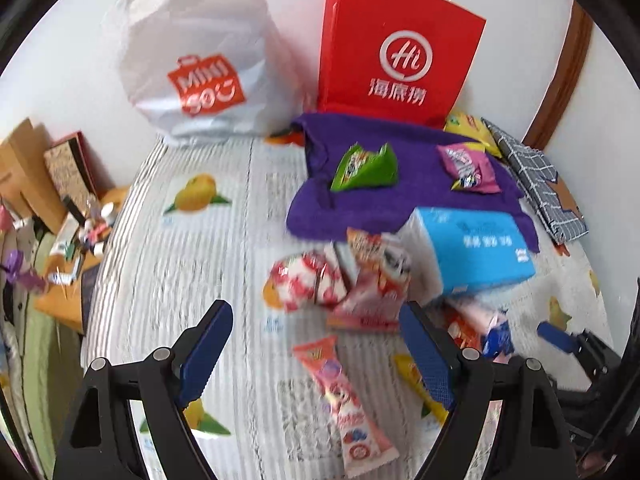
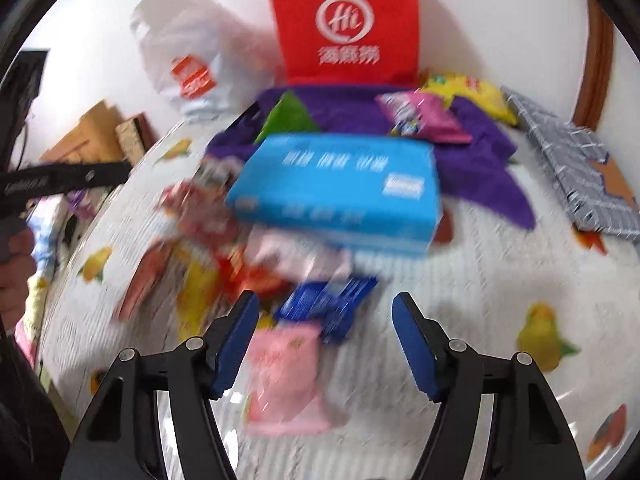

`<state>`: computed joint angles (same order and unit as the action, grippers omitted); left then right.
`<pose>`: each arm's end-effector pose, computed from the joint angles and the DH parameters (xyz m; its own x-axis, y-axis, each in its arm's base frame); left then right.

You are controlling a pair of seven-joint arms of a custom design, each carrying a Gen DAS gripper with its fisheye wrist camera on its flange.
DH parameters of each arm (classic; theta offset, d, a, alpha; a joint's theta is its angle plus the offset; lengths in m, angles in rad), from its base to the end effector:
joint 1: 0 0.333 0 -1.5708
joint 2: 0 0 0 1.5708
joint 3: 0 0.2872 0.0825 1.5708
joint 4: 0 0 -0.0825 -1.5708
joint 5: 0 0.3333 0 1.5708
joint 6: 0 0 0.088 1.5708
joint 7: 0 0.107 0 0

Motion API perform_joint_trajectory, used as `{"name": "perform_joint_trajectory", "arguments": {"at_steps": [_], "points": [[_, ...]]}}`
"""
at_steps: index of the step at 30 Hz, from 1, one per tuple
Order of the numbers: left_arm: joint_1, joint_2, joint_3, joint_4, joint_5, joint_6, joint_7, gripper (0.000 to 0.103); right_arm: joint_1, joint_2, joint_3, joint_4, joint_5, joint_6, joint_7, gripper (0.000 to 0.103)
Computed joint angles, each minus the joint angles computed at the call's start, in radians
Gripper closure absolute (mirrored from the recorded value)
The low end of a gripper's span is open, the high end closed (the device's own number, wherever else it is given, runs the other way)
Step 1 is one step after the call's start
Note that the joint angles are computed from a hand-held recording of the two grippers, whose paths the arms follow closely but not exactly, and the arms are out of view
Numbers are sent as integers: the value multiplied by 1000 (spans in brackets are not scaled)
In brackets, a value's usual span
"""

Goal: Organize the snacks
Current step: 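Grasp the pink candy with the right tool while the left tool grasps the pink bar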

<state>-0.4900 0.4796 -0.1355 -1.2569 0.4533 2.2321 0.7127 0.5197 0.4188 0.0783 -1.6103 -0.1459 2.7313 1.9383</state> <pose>0.5687 -0.3666 0.5282 0.0487 -0.9954 0.0826 -0.8187 -0.0872 -0.5675 0.5501 0.3710 0.4640 0.3627 -0.9216 -0.1383 -0.7469 -0.1987 -0.6346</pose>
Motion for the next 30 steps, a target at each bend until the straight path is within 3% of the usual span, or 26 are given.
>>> {"name": "perform_joint_trajectory", "arguments": {"at_steps": [3,6,8,10,18,20,21,22,25,28,30], "points": [[9,-39,-6,-78,-11,40,-34,19,-6,-19,23,-53,21,15,-33,33],[17,-68,-15,-136,-22,73,-58,19,40,-17,-17,-80,-47,21,17,34],[17,-82,-19,-167,-18,85,-77,19,55,-7,-30,-80,-81,14,42,53],[18,-83,-25,-177,-22,85,-84,19,55,-7,-29,-92,-92,29,51,59],[-14,12,-26,-91,-25,6,-79,19,70,-88,-71,-218,-199,137,162,60],[-27,59,-17,-32,-30,-44,-76,20,59,-119,-74,-260,-212,165,190,60],[-39,83,-8,4,-23,-82,-75,27,54,-128,-74,-272,-218,172,199,60],[-48,99,-2,25,-18,-106,-76,42,51,-139,-79,-286,-231,181,213,60],[-63,83,14,-16,16,-77,-104,63,75,-159,-138,-303,-352,188,320,60],[-62,59,6,-74,39,-4,-95,71,89,-158,-191,-292,-507,168,452,60],[-88,48,24,-105,102,20,-124,73,57,-142,-178,-274,-519,157,461,60]]}}
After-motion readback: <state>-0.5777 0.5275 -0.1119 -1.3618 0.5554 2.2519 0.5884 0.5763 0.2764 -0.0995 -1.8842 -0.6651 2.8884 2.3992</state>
